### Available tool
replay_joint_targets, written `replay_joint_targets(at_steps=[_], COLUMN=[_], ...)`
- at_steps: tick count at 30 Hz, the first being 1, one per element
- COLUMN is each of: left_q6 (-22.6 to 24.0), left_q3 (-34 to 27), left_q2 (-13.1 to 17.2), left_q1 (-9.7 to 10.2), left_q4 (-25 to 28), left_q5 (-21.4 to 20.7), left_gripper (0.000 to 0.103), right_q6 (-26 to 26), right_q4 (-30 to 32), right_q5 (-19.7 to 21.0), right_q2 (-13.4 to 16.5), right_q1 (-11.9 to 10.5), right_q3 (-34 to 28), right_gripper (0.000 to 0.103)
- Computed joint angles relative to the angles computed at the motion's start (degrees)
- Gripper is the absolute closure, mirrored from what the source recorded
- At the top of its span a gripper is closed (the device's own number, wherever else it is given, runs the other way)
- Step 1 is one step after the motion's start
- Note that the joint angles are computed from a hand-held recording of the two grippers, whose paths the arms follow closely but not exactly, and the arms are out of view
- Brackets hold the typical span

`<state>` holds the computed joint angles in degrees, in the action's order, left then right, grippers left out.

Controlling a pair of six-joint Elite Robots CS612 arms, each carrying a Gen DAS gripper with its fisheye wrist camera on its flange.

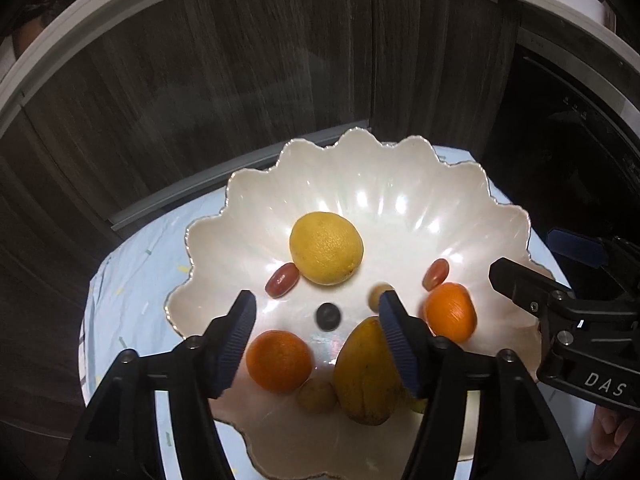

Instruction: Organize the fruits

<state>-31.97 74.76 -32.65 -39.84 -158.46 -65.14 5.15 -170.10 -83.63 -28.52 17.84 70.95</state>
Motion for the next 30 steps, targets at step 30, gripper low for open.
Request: replay_joint_targets(at_steps=[30], left_q6=[-8.0], left_q3=[14.1], left_q2=[-10.7], left_q1=[-5.67], left_q4=[-5.5], left_q5=[10.2], left_gripper=[0.029], right_q6=[-1.3], right_q4=[-12.4], right_q5=[-2.9], right_q2=[-9.7], right_q1=[1.1], right_q3=[15.1], right_gripper=[0.025])
